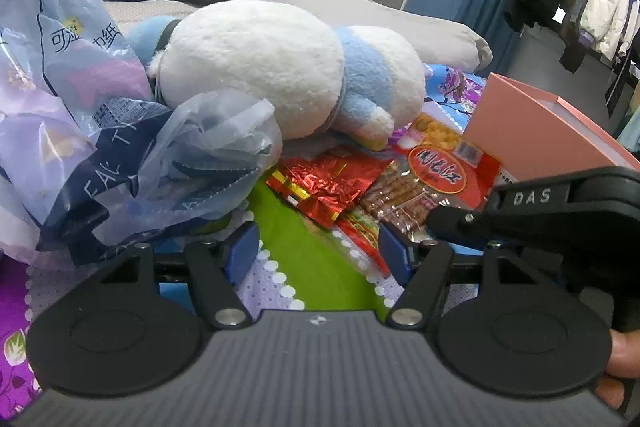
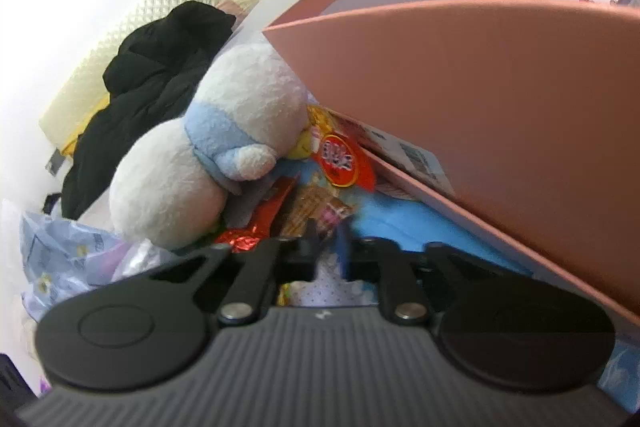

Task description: Organize snacks

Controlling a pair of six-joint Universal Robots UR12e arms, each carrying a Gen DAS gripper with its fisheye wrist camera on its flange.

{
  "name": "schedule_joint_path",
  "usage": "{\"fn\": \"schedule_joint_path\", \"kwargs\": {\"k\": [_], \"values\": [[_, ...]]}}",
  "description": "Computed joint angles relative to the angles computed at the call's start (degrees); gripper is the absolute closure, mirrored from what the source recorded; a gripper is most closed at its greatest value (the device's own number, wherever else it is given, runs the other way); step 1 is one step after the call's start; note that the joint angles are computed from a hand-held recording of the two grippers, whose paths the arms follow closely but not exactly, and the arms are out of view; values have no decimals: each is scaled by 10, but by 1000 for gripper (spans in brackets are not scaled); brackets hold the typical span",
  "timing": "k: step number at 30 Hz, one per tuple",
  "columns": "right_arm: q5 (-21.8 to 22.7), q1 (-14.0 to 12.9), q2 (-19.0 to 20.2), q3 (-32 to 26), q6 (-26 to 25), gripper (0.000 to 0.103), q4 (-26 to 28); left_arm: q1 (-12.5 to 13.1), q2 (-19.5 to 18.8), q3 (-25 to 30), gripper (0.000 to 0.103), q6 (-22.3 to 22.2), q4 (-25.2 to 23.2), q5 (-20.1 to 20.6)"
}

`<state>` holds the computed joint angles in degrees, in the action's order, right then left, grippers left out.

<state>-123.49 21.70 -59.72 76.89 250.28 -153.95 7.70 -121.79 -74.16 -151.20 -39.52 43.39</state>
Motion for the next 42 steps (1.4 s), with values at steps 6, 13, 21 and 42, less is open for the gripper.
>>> {"fn": "schedule_joint_path", "kwargs": {"k": [6, 13, 21, 42], "values": [[-4, 3, -18, 21, -20, 100, 1, 1, 3, -5, 25, -12, 2, -12], [16, 8, -41, 45, -32, 100, 5, -5, 3, -2, 25, -39, 6, -3], [21, 18, -57, 67, -43, 100, 15, -24, -3, 14, 23, -97, 23, 52], [56, 18, -76, 82, -78, 100, 16, -40, 5, 27, 77, -108, -31, 124]]}}
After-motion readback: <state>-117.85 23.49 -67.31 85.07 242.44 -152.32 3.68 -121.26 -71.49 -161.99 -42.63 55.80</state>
